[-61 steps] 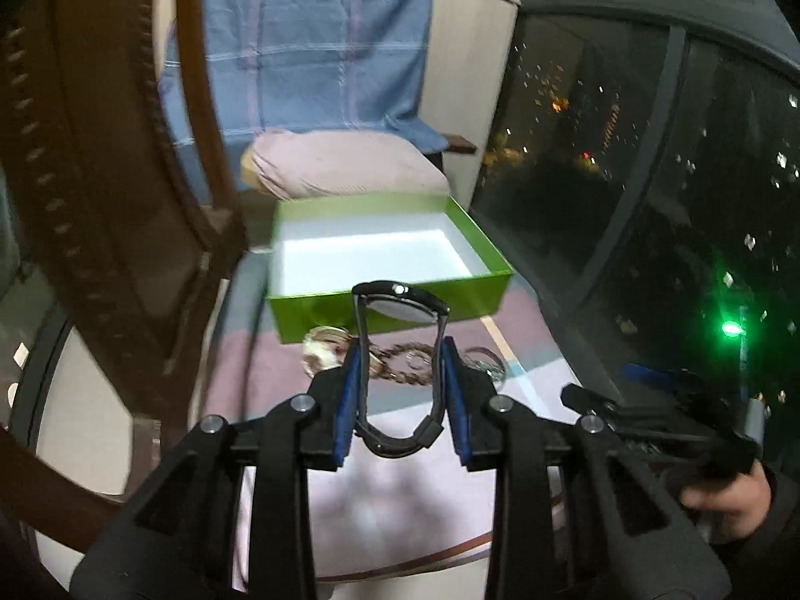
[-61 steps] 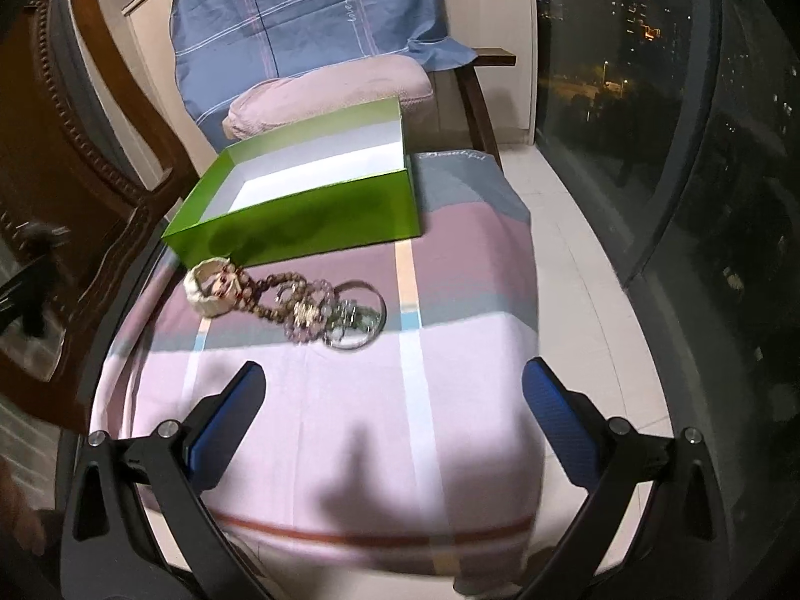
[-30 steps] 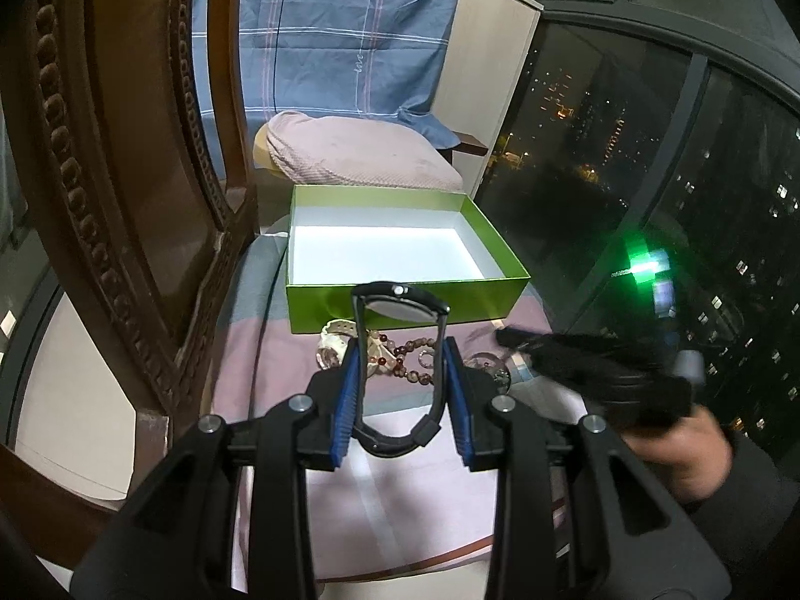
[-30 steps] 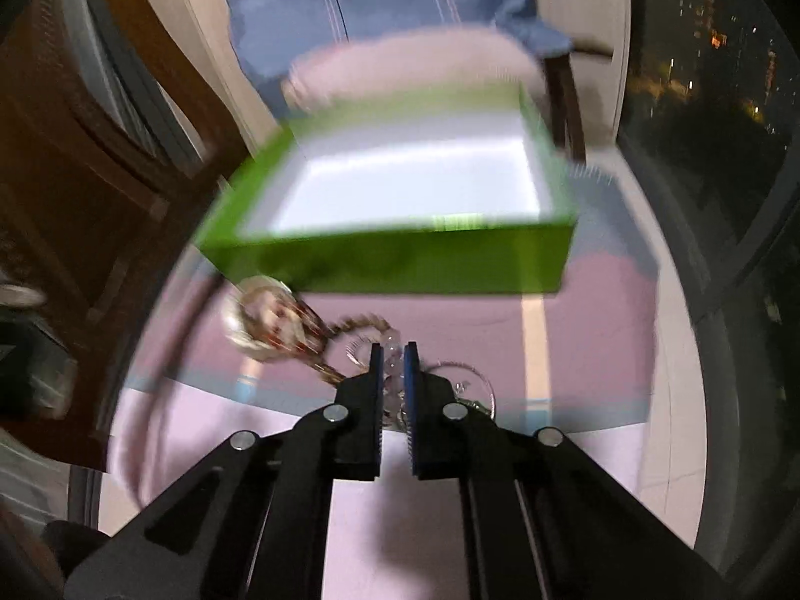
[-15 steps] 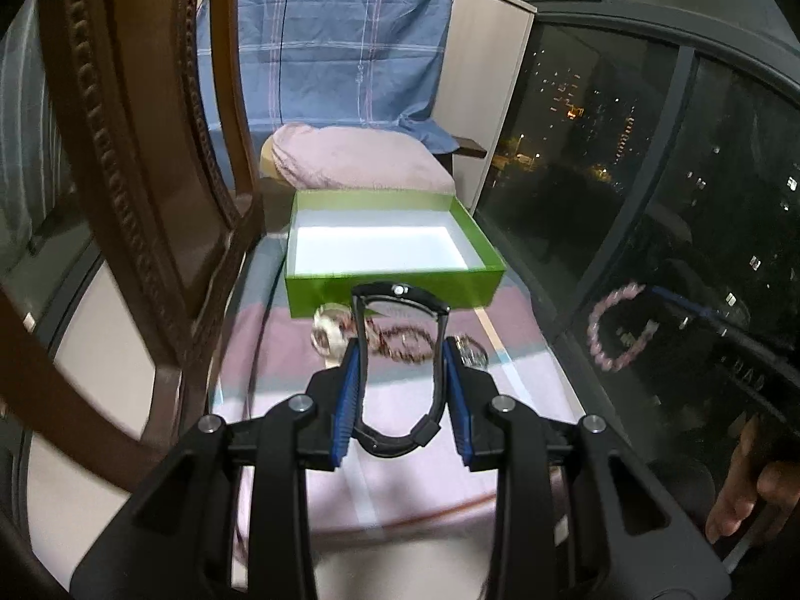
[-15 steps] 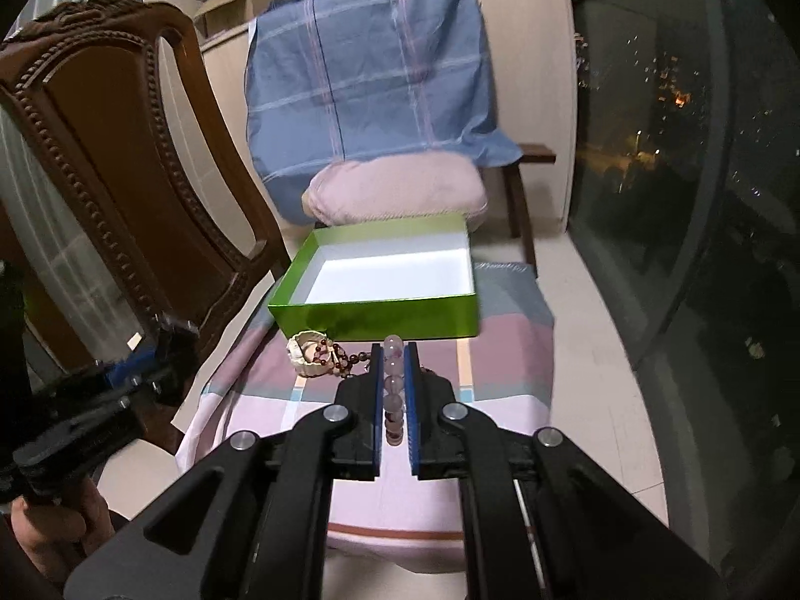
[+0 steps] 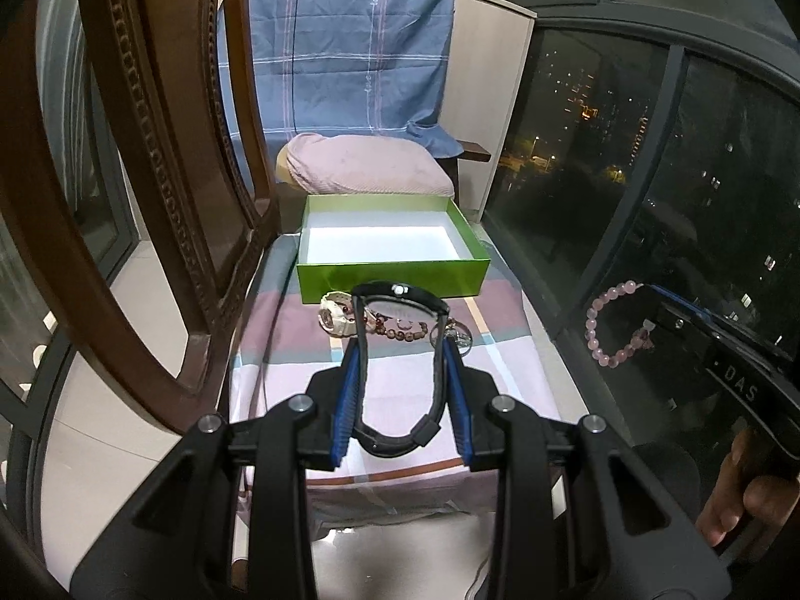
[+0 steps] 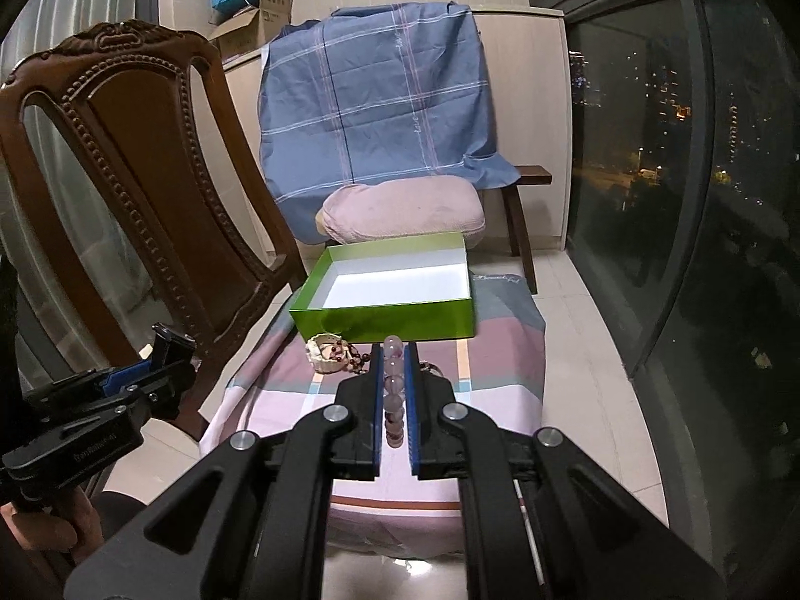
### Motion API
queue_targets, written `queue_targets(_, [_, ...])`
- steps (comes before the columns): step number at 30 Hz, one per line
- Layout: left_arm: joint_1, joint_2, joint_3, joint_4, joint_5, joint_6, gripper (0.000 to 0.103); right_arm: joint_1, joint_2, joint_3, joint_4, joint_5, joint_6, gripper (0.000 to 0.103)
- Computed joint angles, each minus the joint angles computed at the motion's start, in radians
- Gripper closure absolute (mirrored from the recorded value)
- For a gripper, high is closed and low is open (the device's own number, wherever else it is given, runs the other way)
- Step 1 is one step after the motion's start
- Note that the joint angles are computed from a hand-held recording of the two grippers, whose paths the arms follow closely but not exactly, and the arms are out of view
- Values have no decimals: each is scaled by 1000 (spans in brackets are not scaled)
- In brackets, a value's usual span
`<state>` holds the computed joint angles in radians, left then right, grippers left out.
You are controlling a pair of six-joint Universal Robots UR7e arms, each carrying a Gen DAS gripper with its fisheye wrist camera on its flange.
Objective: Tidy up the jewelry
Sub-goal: 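Lift the black watch with the left gripper while the right gripper grasps the pink bead bracelet, then lower the black watch into the green box with the left gripper while the right releases the pink bracelet there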
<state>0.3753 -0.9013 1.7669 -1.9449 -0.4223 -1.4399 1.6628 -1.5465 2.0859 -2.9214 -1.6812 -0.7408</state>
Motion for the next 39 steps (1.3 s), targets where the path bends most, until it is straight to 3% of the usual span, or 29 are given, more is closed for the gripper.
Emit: queue_targets(39, [-14,11,-7,17,-15,-3,70,6,-39,23,24,10,-6,95])
